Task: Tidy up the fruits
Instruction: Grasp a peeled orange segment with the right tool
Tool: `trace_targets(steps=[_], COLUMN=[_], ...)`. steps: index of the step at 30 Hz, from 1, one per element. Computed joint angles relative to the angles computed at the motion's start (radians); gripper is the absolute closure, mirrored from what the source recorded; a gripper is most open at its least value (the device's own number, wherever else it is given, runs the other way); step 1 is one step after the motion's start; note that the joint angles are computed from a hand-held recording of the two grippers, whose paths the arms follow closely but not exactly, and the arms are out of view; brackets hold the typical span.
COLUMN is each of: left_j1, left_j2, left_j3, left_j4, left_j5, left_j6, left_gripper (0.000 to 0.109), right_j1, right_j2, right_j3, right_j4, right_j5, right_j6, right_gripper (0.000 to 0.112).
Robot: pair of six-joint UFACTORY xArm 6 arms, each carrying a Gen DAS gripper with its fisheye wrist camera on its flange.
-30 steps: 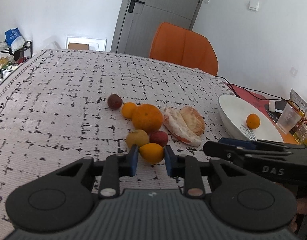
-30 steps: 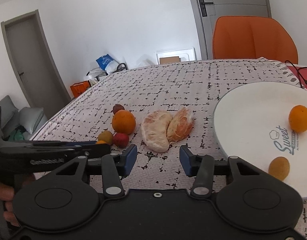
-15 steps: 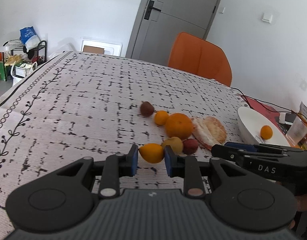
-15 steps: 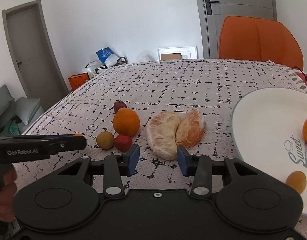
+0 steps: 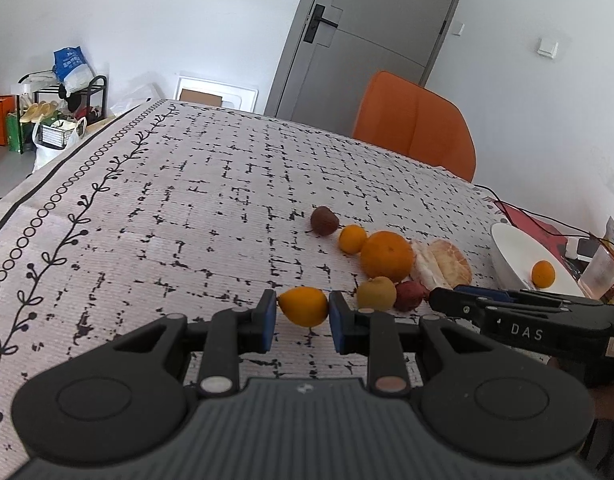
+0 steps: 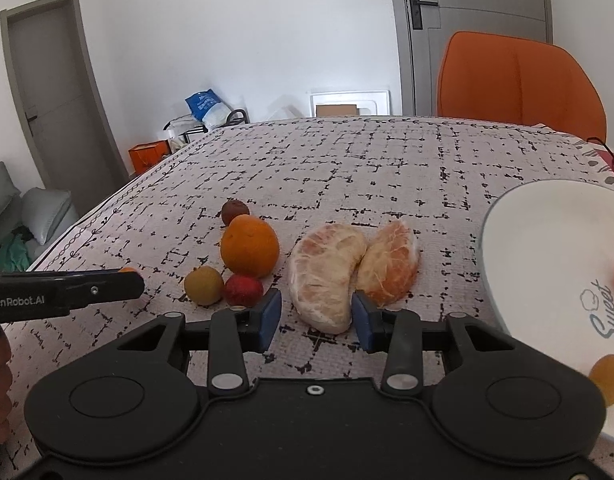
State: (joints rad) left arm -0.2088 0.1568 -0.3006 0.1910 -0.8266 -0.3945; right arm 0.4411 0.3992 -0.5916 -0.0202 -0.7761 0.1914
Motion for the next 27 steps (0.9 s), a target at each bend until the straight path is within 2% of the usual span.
trace_targets(steps=[2, 7, 14, 22, 25, 27], left_j1=[0.007, 0.023, 0.02, 0.006, 0.003, 0.006], left_j2=[-0.003, -0.01, -0.01, -0.004, -0.003, -0.004], left_j3=[0.004, 0.007, -0.008, -0.007, -0.002, 0.0], left_j4=[0.006, 0.024, 0.035, 0.04, 0.038, 0.038], left_j5=[-0.003, -0.011, 0.021, 0.01, 0.008, 0.007], left_j6=[-0.003, -0.013, -0.007, -0.008, -0.008, -0.009], left_gripper=[0.082, 0.082, 0.082, 0.082, 0.082, 0.082], right_j1=[0.006, 0.01, 0.012, 0.009, 0.008, -0.017], right_j2=[0.003, -0.001, -0.03, -0.072, -0.084, -0.079], right_j3=[-0.008, 0.005, 0.073, 0.14, 0.156, 0.154], right_j4=[0.012, 0.02, -0.001, -0.019, -0.022, -0.075], right_j5=[0.006, -0.004, -0.047, -0.065, -0.066, -0.077], right_j6=[-0.01, -0.017, 0.003, 0.013, 0.02, 0.07], right_gripper=[0.081, 0.083, 0.083, 0.082, 0.077, 0.076])
